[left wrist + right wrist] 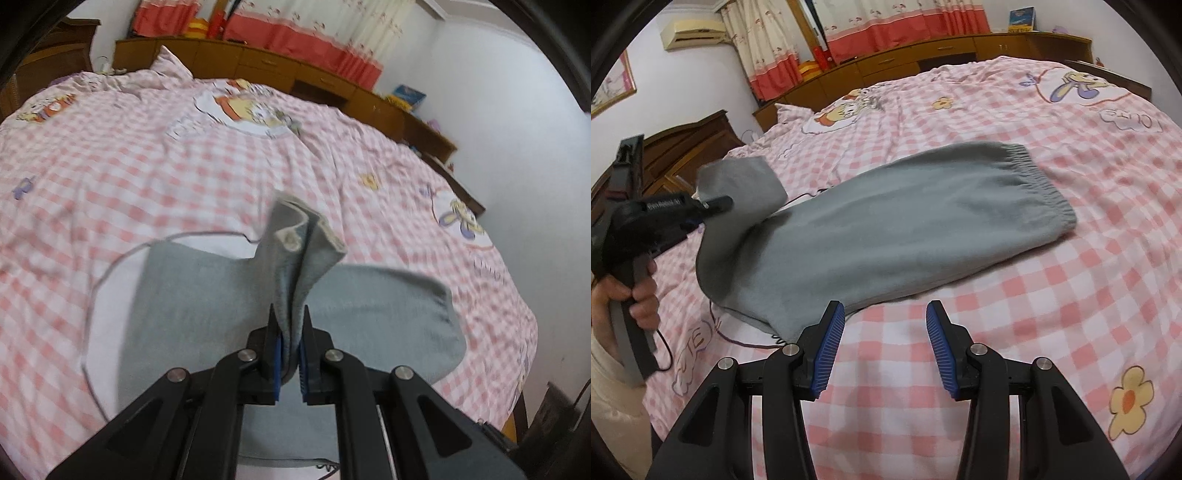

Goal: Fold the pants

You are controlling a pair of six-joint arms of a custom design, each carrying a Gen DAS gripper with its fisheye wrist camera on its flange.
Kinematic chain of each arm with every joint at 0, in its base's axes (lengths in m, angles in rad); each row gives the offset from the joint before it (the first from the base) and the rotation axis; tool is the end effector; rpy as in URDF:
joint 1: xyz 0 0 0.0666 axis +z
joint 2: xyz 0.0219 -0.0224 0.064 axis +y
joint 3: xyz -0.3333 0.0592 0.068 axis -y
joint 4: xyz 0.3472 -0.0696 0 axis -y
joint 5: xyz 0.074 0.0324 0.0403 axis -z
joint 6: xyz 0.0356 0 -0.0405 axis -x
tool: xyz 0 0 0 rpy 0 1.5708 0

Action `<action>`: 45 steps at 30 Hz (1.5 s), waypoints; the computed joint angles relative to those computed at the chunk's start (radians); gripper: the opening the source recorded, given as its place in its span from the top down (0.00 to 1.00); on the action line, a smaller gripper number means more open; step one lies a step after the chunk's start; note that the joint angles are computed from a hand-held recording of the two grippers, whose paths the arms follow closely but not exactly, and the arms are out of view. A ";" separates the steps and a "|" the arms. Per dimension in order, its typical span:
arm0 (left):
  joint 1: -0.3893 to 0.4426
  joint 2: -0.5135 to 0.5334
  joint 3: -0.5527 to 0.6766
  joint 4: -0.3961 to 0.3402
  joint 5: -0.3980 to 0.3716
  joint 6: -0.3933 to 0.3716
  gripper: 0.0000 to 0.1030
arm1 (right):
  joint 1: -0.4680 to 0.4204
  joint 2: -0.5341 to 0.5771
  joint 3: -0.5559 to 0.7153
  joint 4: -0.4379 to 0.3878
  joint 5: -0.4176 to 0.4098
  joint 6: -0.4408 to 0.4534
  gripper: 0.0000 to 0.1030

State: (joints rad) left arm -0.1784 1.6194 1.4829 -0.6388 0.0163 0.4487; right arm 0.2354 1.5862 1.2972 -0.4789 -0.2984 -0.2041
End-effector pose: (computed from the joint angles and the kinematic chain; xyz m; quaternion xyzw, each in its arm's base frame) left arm 0.5196 -0.0947 0.3361 -0.1211 0.9139 -0.1266 0.3661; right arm 0.4891 0.1277 0.2887 -0.0723 0.9092 0.2178 0.3473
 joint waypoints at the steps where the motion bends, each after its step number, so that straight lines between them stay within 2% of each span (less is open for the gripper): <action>1: -0.009 0.010 0.006 -0.004 -0.007 -0.002 0.94 | -0.003 0.002 0.000 0.000 -0.001 -0.002 0.54; 4: -0.031 0.039 0.019 -0.016 -0.024 -0.017 0.86 | -0.013 0.004 -0.004 0.001 -0.008 -0.009 0.54; 8: -0.039 0.053 0.007 -0.015 0.038 -0.001 0.69 | -0.018 0.009 -0.006 -0.001 -0.012 -0.013 0.54; 9: -0.043 0.053 0.001 -0.015 0.049 -0.006 0.68 | -0.018 0.010 -0.006 -0.002 -0.013 -0.013 0.54; 12: -0.055 0.039 -0.027 -0.006 0.050 -0.026 0.59 | -0.015 0.012 0.000 -0.008 -0.016 -0.007 0.54; 14: -0.059 0.023 -0.056 0.006 0.060 -0.025 0.46 | -0.011 0.015 0.007 -0.013 -0.015 0.000 0.54; 15: -0.060 0.016 -0.071 0.011 0.067 -0.020 0.45 | -0.006 0.018 0.016 -0.020 -0.014 0.003 0.54; 22: -0.047 -0.048 -0.178 0.044 0.123 0.037 0.44 | 0.037 0.070 0.119 -0.083 -0.021 0.038 0.54; 26: -0.015 -0.112 -0.244 0.059 0.125 0.076 0.44 | 0.060 0.127 0.199 -0.135 -0.041 0.049 0.54; 32: 0.043 -0.195 -0.326 0.050 0.089 0.116 0.43 | 0.075 0.249 0.366 -0.244 -0.124 0.020 0.54; 37: 0.087 -0.231 -0.378 0.031 0.020 0.130 0.43 | 0.077 0.364 0.529 -0.346 -0.173 -0.017 0.54; 45: 0.104 -0.221 -0.388 0.035 -0.013 0.119 0.43 | 0.104 0.480 0.710 -0.455 -0.153 -0.020 0.54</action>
